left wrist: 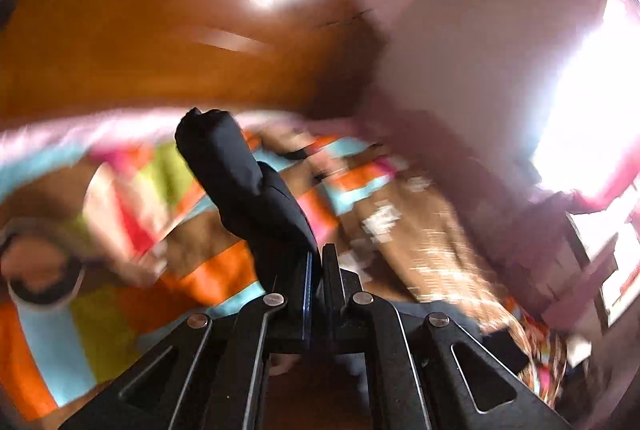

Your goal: Fold large clothes

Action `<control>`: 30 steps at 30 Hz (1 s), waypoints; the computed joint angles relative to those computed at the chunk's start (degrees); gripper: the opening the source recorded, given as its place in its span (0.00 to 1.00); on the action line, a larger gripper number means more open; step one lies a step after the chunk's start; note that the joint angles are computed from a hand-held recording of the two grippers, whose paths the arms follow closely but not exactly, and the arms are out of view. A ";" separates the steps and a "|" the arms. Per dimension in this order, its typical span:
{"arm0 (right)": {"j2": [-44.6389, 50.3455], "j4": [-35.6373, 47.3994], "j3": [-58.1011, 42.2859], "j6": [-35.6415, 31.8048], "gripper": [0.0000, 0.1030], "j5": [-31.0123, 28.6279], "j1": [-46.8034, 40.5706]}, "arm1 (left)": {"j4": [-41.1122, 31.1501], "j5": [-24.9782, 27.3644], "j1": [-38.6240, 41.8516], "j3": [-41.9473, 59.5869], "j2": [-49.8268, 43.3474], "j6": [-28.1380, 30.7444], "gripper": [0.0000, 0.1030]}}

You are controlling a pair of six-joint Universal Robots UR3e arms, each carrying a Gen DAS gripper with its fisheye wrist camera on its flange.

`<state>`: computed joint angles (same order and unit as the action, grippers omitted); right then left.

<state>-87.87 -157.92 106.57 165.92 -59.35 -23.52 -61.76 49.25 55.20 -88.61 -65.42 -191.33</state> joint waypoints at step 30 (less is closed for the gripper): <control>-14.75 21.20 7.72 -19.63 0.86 13.25 -18.20 | -12.38 -0.03 -0.53 -20.47 4.49 2.66 0.50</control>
<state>-102.62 -136.73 114.29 146.30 -46.11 -41.72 -74.14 49.23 54.68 -109.08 -60.93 -188.67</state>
